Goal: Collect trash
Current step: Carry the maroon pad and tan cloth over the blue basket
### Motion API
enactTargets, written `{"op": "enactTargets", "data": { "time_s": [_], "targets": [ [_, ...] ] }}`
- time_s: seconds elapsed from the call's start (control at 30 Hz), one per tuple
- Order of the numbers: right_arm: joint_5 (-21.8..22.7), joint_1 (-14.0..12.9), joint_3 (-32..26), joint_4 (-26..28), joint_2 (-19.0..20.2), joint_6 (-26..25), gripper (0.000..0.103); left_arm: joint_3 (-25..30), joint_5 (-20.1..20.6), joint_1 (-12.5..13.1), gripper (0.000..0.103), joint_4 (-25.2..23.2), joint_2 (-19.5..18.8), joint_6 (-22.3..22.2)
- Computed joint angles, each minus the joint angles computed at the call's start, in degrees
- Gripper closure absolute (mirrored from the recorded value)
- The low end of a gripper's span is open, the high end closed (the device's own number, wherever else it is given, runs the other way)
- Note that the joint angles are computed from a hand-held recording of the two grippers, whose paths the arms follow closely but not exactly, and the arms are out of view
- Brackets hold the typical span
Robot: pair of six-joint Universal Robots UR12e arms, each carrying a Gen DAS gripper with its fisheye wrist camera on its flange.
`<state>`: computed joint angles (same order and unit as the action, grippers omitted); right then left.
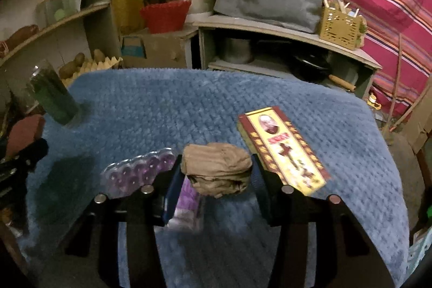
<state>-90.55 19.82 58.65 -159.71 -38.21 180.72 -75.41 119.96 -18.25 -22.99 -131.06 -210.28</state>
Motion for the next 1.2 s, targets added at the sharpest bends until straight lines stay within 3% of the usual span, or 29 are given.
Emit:
{"op": "enactTargets", "data": {
  "time_s": [0.3, 0.63, 0.77, 1.07, 1.2],
  "targets": [
    [-0.6, -1.5, 13.7, -9.6, -8.5, 1.3, 0.055, -0.9, 1.7, -2.8, 0.017, 2.2, 1.6, 2.7],
    [-6.7, -4.6, 29.4, -19.9, -17.8, 4.3, 0.054, 0.8, -0.5, -6.6, 0.017, 5.7, 1.0, 8.5],
    [-7.8, -6.7, 33.4, -22.3, -20.3, 6.3, 0.054, 3.5, -0.7, -8.6, 0.017, 6.2, -0.8, 11.5],
    [-12.8, -11.2, 40.4, -26.0, -24.0, 5.0, 0.054, 12.9, -2.9, -13.4, 0.017, 7.4, -6.8, 18.4],
    [-12.4, -14.6, 43.5, -26.1, -25.6, 8.9, 0.054, 18.5, -5.5, -15.2, 0.017, 6.3, -10.2, 20.2]
  ]
}}
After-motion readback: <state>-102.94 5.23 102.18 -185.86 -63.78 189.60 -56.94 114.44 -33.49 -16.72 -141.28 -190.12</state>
